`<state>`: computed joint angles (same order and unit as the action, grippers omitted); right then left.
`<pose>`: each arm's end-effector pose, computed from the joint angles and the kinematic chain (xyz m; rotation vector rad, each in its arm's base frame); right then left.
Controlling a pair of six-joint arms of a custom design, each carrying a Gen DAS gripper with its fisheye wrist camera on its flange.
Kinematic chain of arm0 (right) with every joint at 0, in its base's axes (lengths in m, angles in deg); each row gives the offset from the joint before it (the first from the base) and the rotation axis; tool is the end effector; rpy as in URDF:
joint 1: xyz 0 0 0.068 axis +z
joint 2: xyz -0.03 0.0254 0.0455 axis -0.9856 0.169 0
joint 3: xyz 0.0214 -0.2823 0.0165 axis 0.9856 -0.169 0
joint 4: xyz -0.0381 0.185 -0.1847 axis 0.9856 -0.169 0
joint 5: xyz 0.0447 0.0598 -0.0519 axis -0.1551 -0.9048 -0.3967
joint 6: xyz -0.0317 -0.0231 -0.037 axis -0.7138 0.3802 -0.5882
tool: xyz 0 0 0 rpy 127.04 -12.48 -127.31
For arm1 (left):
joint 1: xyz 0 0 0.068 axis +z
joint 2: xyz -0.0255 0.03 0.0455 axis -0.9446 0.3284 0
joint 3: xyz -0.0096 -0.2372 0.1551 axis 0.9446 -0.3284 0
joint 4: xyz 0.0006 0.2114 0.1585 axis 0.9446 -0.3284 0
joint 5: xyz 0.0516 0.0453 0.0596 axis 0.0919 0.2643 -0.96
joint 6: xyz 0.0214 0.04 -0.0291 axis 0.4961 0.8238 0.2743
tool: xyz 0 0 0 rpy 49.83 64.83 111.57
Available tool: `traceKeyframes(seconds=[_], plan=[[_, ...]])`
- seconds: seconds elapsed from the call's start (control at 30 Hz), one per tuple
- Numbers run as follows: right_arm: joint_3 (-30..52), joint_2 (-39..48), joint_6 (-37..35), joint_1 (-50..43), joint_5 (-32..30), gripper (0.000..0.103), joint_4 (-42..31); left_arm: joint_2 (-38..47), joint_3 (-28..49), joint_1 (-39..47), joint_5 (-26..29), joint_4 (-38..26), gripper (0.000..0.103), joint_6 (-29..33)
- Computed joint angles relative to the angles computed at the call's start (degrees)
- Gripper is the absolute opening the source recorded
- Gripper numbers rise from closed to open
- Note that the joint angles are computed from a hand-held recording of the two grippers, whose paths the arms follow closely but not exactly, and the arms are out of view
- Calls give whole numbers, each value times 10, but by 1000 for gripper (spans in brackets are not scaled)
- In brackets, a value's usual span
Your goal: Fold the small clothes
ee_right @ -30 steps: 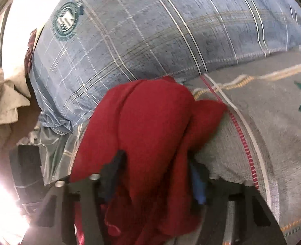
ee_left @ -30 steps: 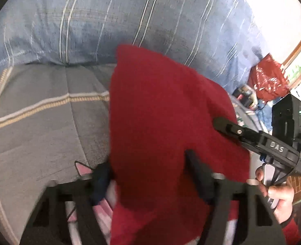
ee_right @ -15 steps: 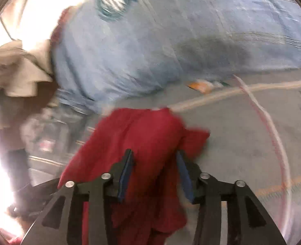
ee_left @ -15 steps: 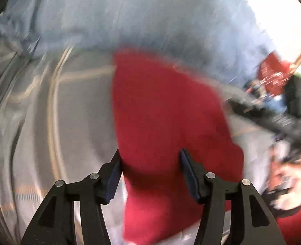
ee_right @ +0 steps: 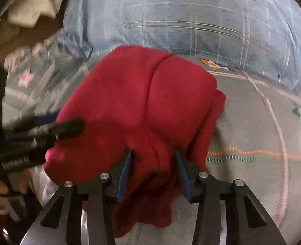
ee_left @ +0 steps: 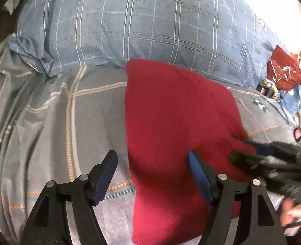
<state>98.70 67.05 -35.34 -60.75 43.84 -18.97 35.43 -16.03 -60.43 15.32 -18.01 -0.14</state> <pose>0.2241 0.0835 0.2194 -0.2664 2.5245 0.3428 0.2356 0.0270 0.2293 0.3121 2.3792 -0.3694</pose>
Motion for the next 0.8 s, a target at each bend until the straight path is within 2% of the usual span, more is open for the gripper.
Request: traceKeyframes(seconds=[0.1,0.13,0.17,0.2,0.3,0.33,0.4,0.43,0.53,0.7,0.73,0.8], plan=[[24,-21,3,-35,-59,47,-34,-5,-6,-2,-3,14,73,-10],[28,-26,8,-43,-62,54,-31,-6,-6,-2,-2,16,73,-15],[34,-25,18,-44,-50,65,-22,0,-5,-2,-2,23,73,-18],[43,-17,25,-47,-32,69,-9,2,-5,-1,0,26,73,-21],[70,41,25,-57,-9,70,14,5,-6,0,-1,33,73,-21],[81,67,24,-62,-16,69,22,11,-5,-1,-1,37,74,-22],[103,128,25,-69,-35,57,39,20,-1,-3,-4,41,75,-24],[110,146,26,-71,-38,44,44,24,2,-3,-4,43,75,-25],[121,154,18,-58,-25,20,68,39,10,-12,-11,55,75,-38],[161,192,-19,-48,37,16,55,64,20,-33,-23,73,76,-55],[166,203,-19,-51,33,16,50,65,18,-37,-27,77,77,-55],[155,192,-14,-62,17,23,53,68,14,-38,-33,85,78,-56]])
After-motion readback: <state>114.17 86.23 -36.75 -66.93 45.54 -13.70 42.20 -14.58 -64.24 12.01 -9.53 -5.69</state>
